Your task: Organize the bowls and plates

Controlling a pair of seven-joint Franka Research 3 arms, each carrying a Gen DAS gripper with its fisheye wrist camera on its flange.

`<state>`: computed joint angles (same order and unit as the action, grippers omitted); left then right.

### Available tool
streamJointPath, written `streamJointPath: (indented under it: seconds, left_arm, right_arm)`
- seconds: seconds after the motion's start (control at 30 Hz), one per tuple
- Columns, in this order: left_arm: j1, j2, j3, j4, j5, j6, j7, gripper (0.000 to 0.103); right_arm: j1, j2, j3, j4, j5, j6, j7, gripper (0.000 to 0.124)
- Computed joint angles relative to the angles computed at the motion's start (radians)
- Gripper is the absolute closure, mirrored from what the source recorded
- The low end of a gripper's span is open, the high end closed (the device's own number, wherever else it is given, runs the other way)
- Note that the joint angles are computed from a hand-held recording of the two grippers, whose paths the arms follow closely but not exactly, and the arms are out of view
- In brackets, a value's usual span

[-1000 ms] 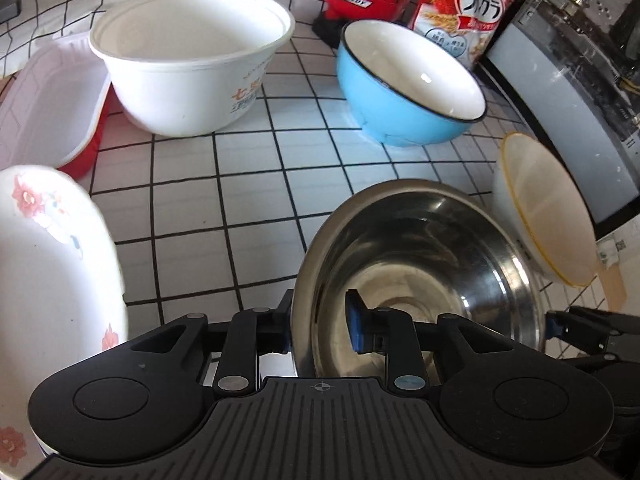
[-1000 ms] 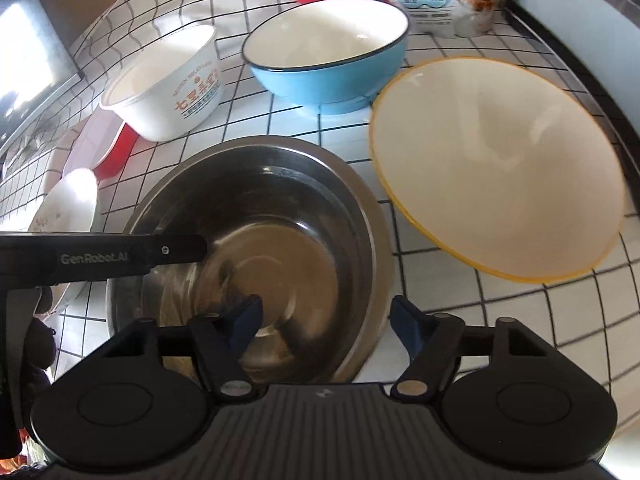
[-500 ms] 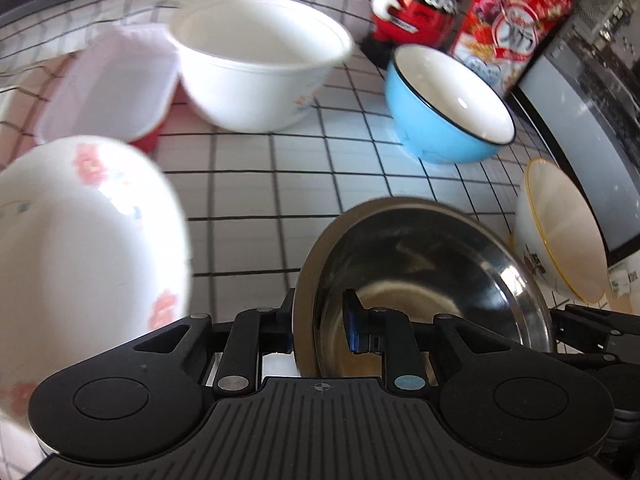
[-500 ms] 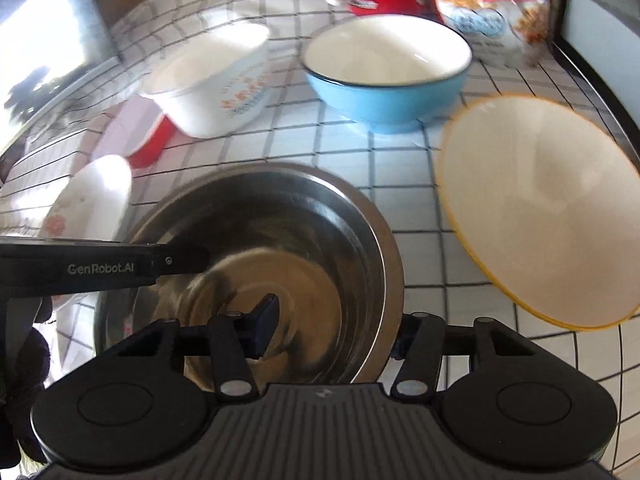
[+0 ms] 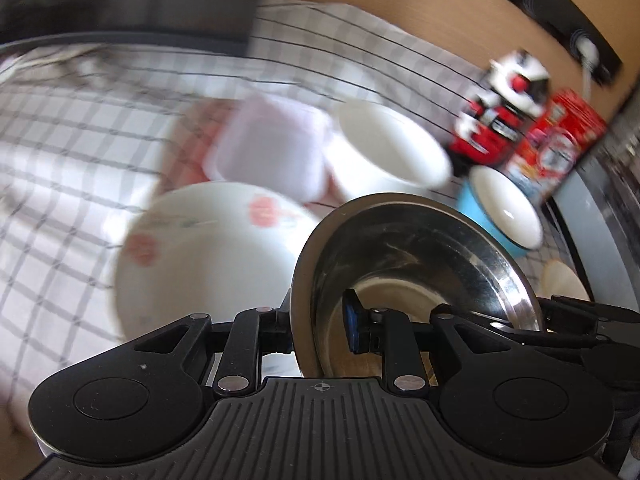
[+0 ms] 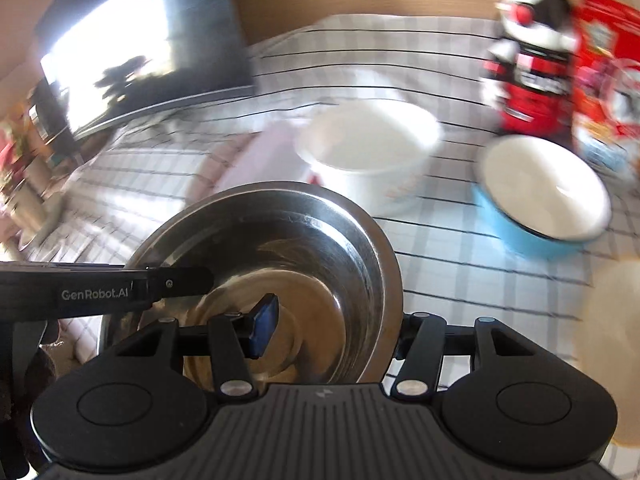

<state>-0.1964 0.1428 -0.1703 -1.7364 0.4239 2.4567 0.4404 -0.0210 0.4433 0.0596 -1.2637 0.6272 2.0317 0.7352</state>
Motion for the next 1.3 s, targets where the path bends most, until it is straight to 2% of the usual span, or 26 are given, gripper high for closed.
streamJointPath:
  seconds: [0.13, 0.3, 0.47, 0.57, 0.73, 1.0, 1.1, 1.2, 1.3]
  left_arm:
    - [0.016, -0.068, 0.015, -0.086, 0.023, -0.035, -0.084, 0.078]
    - [0.051, -0.104, 0.019, -0.144, 0.038, -0.063, -0.109, 0.078]
    - [0.079, -0.108, 0.023, -0.178, 0.028, -0.049, -0.088, 0.078]
    - [0.094, -0.113, 0.026, -0.201, 0.012, -0.002, -0.064, 0.079]
    - [0.108, -0.085, 0.029, -0.191, -0.031, 0.032, 0.005, 0.079]
    - [0.124, -0.101, 0.036, -0.225, -0.055, 0.113, 0.074, 0.08]
    - [0.127, -0.106, 0.036, -0.224, -0.066, 0.098, 0.1, 0.079]
    - [0.13, -0.118, 0.037, -0.234, -0.071, 0.103, 0.114, 0.078]
    - [0.134, -0.127, 0.038, -0.236, -0.051, 0.11, 0.114, 0.078]
  right_arm:
    - [0.03, 0.007, 0.024, 0.008, -0.009, -0.03, -0.042, 0.069]
    - [0.088, 0.025, 0.033, 0.01, -0.045, -0.029, -0.063, 0.068]
    - [0.133, 0.067, 0.032, 0.047, -0.1, -0.026, -0.039, 0.068]
    - [0.149, 0.08, 0.028, 0.05, -0.127, -0.003, -0.026, 0.067]
    - [0.162, 0.126, 0.025, 0.1, -0.164, 0.001, 0.021, 0.067]
    - [0.149, 0.153, 0.043, 0.133, -0.152, 0.004, 0.038, 0.068]
    - [0.146, 0.158, 0.043, 0.142, -0.146, 0.007, 0.045, 0.067]
    - [0.139, 0.179, 0.045, 0.183, -0.14, -0.026, 0.074, 0.066]
    - [0.136, 0.168, 0.048, 0.168, -0.135, -0.011, 0.067, 0.062]
